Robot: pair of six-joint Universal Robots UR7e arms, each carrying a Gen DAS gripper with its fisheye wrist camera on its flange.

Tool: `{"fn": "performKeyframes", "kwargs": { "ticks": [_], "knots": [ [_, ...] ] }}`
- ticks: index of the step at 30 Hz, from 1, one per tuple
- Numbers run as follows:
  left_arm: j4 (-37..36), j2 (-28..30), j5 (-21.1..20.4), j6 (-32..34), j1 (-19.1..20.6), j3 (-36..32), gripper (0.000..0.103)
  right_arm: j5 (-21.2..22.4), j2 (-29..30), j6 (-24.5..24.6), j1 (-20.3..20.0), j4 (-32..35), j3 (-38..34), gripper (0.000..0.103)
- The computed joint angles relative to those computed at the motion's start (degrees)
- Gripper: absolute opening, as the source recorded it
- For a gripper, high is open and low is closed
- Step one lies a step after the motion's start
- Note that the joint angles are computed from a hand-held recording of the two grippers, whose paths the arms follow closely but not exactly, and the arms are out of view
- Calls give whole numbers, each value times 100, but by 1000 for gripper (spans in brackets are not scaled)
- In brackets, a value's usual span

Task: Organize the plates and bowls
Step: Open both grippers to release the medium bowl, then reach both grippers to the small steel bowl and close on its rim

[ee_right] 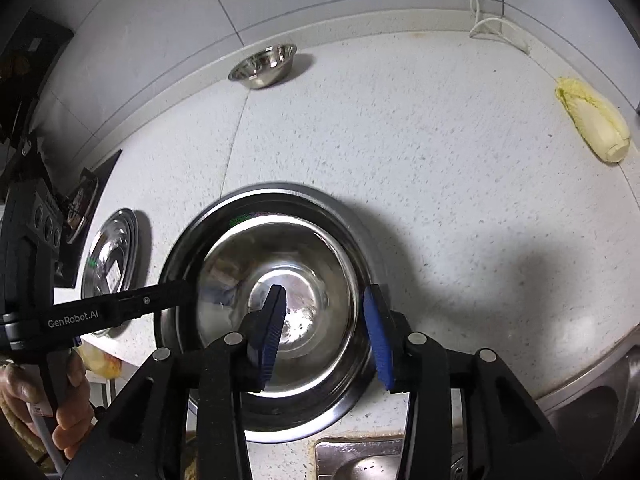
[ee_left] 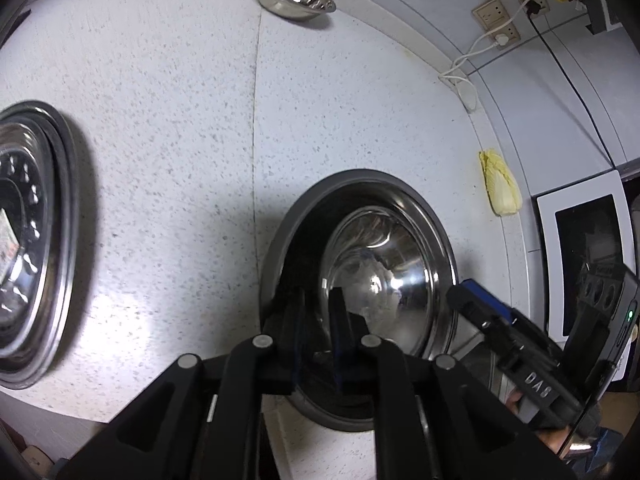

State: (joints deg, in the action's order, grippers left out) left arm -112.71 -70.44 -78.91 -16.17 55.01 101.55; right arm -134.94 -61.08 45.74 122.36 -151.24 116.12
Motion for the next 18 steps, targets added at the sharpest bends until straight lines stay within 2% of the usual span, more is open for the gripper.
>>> {"fn": "performKeyframes", "kwargs": {
  "ticks": [2,6,9,12,15,18],
  "knots": [
    [-26,-93,-5,151,-8,-15,24,-70,-41,-28,32,13,-17,36],
    [-171,-177,-127,443,5,-168,28,-211,-89,-66,49,74,-127,42],
    [-256,11,-180,510,94,-536,33,-294,-57,-191,11,136,-359,44],
    [-363,462,-167,476,301,-1176,38,-381,83,-502,-68,259,-796,46],
    [-370,1015,-20,326,465,-1936,41,-269,340,-1008,-233,110,-1332,55],
    [-273,1599,164,179,624,-2737,46,-64,661,-1442,-477,-17,-1931,57]
  ]
}}
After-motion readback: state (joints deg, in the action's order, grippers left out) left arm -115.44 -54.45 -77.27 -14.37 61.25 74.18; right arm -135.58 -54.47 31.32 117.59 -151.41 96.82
